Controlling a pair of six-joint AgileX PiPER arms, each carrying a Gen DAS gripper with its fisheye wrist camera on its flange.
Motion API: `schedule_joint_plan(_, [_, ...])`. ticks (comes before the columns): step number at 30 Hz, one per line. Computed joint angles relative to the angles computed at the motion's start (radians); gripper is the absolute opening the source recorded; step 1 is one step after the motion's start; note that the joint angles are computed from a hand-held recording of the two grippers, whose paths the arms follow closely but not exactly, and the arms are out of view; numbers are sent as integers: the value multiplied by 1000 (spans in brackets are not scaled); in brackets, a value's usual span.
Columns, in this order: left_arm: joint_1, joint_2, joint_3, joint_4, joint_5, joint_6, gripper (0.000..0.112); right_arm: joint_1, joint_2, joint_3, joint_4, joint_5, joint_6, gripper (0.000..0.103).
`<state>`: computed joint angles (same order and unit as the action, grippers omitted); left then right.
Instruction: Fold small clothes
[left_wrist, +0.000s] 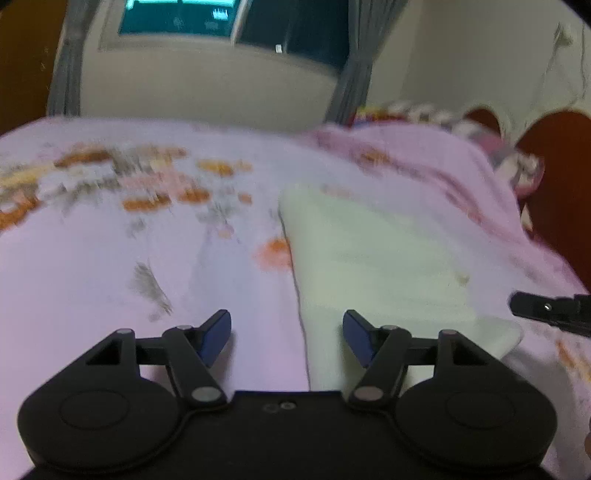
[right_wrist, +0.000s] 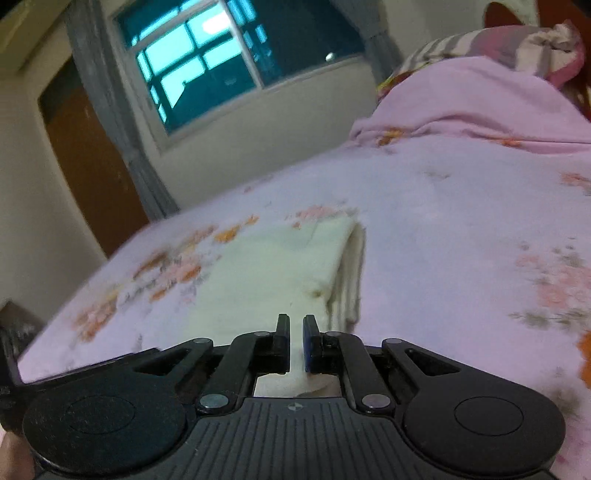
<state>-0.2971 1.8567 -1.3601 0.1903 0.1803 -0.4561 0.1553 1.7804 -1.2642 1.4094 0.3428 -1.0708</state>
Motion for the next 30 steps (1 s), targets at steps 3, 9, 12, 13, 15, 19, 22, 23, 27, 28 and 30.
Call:
schedule_joint_plan(3, [-8,18,9,-35,2,72,67,6,95,-58,-222,50,180,7])
schedule_joint_plan(9, [7,63,-115,-126,26,210,71,-33,87,-106,-41,58,35,7])
schedule_joint_plan(12, [15,194,-305,-182,135,259,73,-16,180,-274,-281,35,250,7])
schedule_joint_plan(13, [22,237,-378,-237,193,312,78,-8,227,-340,-381,41,333,7])
schedule_joint_plan(15, [41,296,-494,-288,275,394,82,-15,309,-443,-569,106,455,7])
schedule_joint_plan(19, [45,298,-539,-229,214,391,76,-11,299,-483,-591,69,447,7])
schedule_joint_plan(22, [33,451,-816,-188,424,375,85,-1,385,-625,-772,95,659,55])
schedule_joint_plan(23, [30,484,-866,-188,461,385,90,3,459,-725,-860,173,739,95])
schedule_joint_plan(27, [11,410,-760,-131,419,346,80,-14,474,-733,-816,252,728,86])
schedule_joint_plan(28, [7,374,-712,-123,398,353,79,-26,415,-636,-716,209,655,86])
schedule_joint_plan(30, [2,325,-642,-101,370,357,79,-41,313,-468,-516,128,462,86])
